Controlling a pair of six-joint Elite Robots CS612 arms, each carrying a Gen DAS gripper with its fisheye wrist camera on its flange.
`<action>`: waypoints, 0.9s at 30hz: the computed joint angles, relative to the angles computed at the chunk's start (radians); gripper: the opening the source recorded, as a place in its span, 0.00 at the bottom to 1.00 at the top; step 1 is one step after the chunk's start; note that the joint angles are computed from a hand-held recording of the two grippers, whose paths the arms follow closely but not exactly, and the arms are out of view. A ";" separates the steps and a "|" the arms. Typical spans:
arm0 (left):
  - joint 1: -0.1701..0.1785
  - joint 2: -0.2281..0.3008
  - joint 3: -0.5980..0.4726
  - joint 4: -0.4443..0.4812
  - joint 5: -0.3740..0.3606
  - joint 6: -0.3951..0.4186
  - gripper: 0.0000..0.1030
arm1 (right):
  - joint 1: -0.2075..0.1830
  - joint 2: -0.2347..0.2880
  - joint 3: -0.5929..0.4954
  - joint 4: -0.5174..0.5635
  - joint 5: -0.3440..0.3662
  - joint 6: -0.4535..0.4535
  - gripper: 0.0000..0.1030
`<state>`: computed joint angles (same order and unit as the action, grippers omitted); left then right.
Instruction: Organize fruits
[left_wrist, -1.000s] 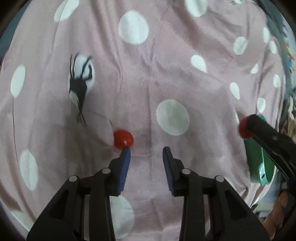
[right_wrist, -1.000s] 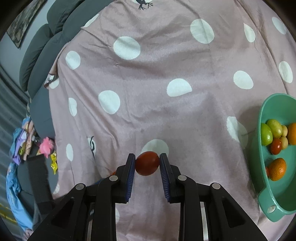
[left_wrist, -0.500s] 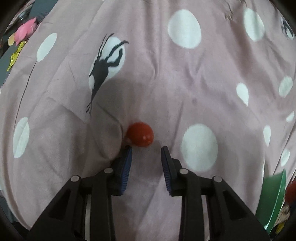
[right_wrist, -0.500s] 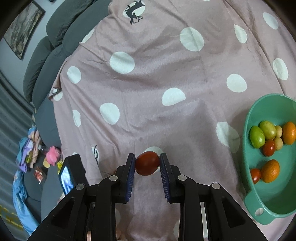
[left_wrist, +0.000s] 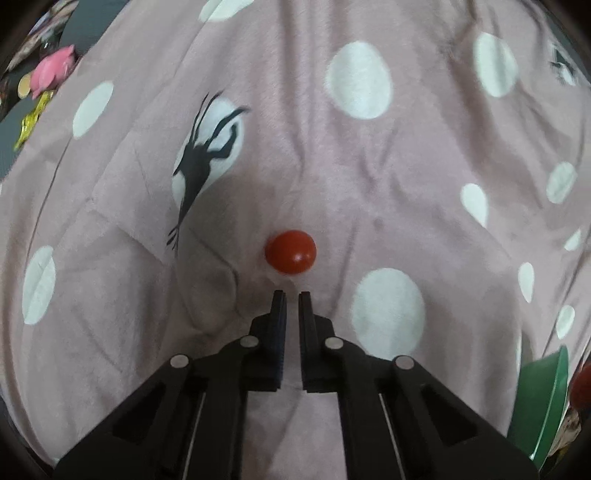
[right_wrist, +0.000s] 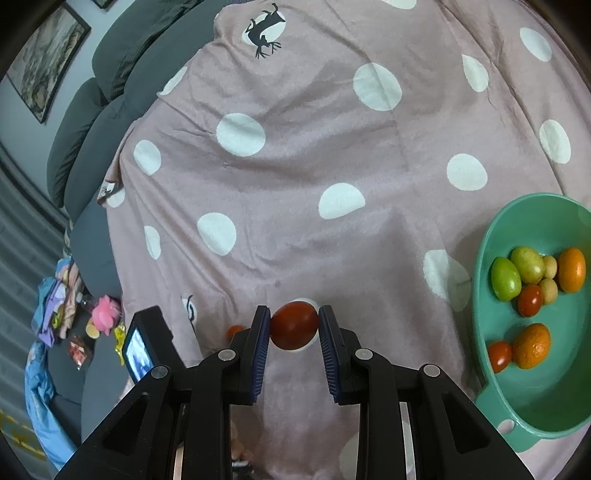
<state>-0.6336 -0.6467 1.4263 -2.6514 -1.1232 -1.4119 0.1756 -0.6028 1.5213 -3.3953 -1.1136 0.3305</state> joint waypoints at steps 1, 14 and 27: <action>-0.006 -0.003 0.003 -0.010 0.024 0.017 0.04 | 0.000 -0.001 0.001 -0.004 -0.003 0.001 0.28; 0.023 -0.101 0.133 -0.191 -0.109 0.122 0.17 | -0.021 -0.005 0.021 -0.044 -0.013 0.046 0.28; 0.052 -0.054 0.026 -0.027 -0.132 0.367 0.23 | -0.026 -0.005 0.025 -0.061 -0.011 0.066 0.28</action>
<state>-0.5819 -0.7005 1.4522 -2.6781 -1.2555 -1.0451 0.1496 -0.6082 1.5466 -3.4560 -1.1248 0.3961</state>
